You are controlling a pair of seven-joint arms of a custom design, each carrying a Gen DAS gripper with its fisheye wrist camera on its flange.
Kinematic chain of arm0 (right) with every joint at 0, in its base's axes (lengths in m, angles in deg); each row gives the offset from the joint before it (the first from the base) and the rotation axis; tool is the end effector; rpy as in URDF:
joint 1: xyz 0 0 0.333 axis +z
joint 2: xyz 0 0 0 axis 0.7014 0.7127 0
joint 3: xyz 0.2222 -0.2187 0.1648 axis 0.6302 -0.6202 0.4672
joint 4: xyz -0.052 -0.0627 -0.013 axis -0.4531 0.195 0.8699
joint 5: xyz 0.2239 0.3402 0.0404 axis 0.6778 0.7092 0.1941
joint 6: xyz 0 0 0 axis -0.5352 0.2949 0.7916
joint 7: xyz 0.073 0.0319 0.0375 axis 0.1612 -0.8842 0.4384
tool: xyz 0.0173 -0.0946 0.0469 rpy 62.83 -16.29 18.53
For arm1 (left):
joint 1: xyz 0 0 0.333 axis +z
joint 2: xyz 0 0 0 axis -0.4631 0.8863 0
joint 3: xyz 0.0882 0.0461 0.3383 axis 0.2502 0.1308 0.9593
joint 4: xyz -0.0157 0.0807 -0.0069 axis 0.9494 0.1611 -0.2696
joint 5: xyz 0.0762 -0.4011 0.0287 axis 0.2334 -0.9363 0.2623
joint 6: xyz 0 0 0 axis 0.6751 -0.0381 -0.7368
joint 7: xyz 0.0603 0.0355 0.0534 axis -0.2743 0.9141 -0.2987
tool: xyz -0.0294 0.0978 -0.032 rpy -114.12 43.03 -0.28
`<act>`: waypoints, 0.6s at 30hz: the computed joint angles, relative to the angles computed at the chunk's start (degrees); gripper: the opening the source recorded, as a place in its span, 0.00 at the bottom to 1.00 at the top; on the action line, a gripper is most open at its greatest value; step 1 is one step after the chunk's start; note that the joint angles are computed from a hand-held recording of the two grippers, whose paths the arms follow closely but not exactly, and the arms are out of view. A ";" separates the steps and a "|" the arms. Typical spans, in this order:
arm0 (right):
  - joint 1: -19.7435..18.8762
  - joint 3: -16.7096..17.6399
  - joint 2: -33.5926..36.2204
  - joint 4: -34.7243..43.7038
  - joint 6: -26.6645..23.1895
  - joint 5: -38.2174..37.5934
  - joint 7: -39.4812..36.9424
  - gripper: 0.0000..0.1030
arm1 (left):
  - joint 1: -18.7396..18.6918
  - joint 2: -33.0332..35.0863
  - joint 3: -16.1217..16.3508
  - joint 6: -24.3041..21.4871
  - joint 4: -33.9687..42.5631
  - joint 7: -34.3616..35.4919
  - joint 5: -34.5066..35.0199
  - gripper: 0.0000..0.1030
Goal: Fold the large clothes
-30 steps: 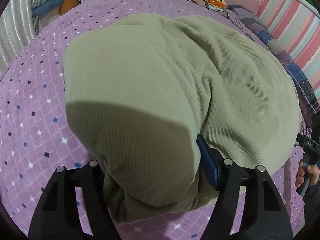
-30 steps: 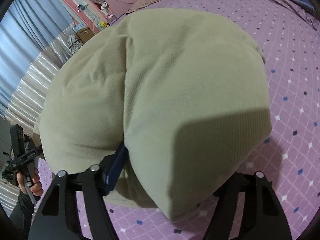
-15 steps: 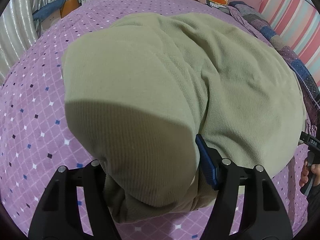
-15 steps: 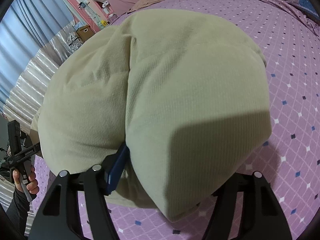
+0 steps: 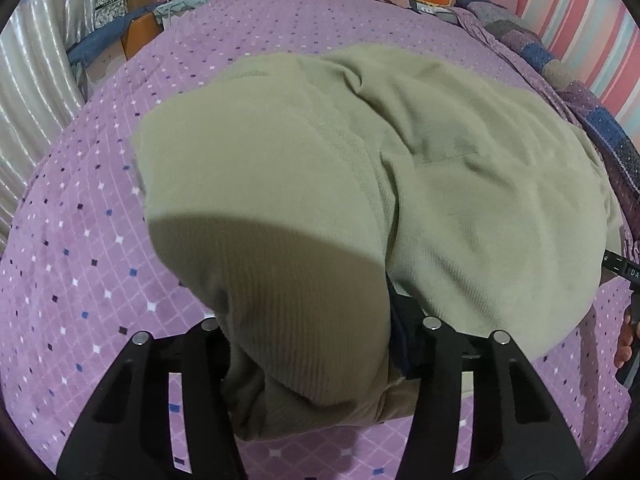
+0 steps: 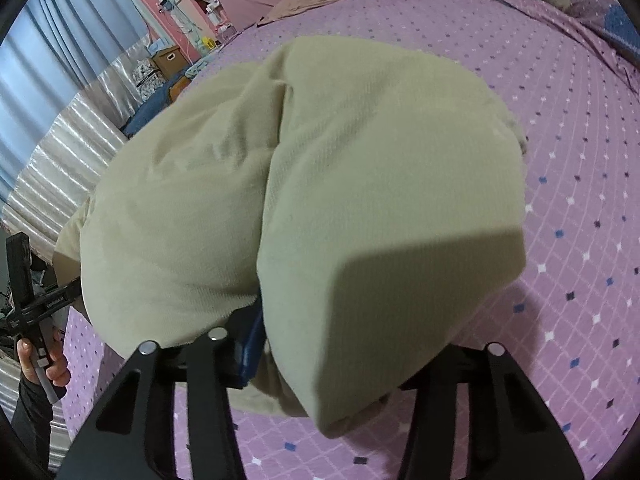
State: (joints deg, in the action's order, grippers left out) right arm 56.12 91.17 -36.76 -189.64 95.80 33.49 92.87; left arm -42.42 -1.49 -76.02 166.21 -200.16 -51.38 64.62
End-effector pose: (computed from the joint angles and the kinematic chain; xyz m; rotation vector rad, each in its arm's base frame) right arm 0.6717 0.2455 0.3782 -1.8879 1.6808 -0.0660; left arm 0.5911 -0.2202 0.3621 -2.1267 1.7580 -0.5901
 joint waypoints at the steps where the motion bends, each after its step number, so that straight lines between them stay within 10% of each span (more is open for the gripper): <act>1: 0.09 -0.12 -0.08 0.05 -0.03 -0.18 0.13 0.45 | 0.16 -0.15 -0.15 -0.04 0.09 0.28 -0.38 0.49; 18: -0.26 0.24 -0.91 -0.98 0.55 -0.17 -0.67 0.42 | -0.59 -0.53 -0.28 -2.82 1.04 -2.85 2.94 0.46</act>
